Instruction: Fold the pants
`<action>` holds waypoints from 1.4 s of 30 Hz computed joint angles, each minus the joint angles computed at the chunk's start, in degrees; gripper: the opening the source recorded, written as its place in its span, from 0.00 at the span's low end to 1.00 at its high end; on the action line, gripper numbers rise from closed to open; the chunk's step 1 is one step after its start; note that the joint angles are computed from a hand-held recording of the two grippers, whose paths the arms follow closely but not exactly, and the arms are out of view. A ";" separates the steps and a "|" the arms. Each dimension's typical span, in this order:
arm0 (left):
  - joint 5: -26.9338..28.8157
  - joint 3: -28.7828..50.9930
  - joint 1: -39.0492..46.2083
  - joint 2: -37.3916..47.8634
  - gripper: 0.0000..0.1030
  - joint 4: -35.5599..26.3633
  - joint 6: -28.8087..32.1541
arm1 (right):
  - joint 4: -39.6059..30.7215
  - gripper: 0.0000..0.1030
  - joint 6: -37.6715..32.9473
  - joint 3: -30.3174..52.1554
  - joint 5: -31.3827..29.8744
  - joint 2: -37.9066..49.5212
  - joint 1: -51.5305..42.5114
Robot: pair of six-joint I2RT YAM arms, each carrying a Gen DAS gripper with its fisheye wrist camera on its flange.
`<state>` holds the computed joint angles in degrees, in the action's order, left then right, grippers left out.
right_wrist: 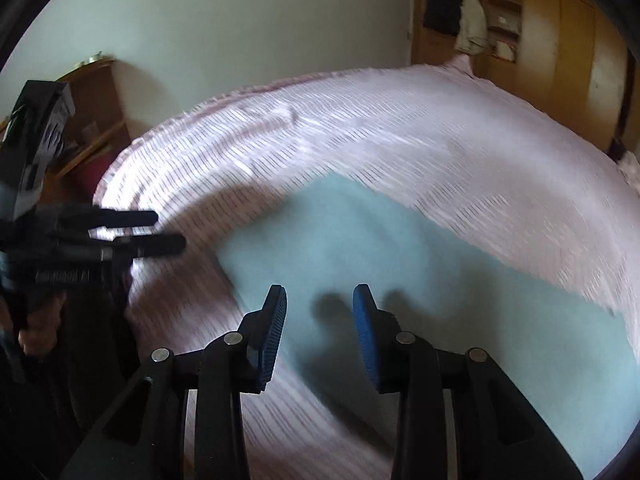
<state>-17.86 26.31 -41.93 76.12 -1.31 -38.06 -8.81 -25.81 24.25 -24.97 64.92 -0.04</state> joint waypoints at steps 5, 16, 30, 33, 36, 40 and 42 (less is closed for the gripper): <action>-9.27 1.21 -0.85 -0.29 0.64 -5.41 -3.01 | 7.78 0.27 1.88 -3.39 11.37 3.94 15.56; 3.68 -2.98 8.25 -1.73 0.64 0.69 -0.47 | 16.52 0.04 5.07 -3.39 12.25 7.92 18.41; 3.90 -2.81 7.38 -1.97 0.64 1.08 -0.22 | 18.96 0.00 1.04 -7.46 17.73 4.05 23.57; 3.48 -2.79 6.60 -2.01 0.64 1.48 -0.05 | 21.97 0.01 1.69 -7.73 18.73 6.90 24.23; 4.20 -3.08 7.02 -2.08 0.64 1.89 -0.09 | 24.28 0.20 2.49 -8.80 20.69 6.62 24.98; 5.99 -3.14 8.20 -1.62 0.64 2.36 -0.66 | 26.09 0.25 1.61 -9.40 22.19 7.01 25.96; 6.65 -3.55 8.77 -2.06 0.64 2.70 -0.46 | 26.22 0.24 2.81 -9.60 19.40 6.33 24.33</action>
<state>-11.21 22.75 -33.16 74.06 1.39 -38.52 17.41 -23.00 14.65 -5.57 71.26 24.30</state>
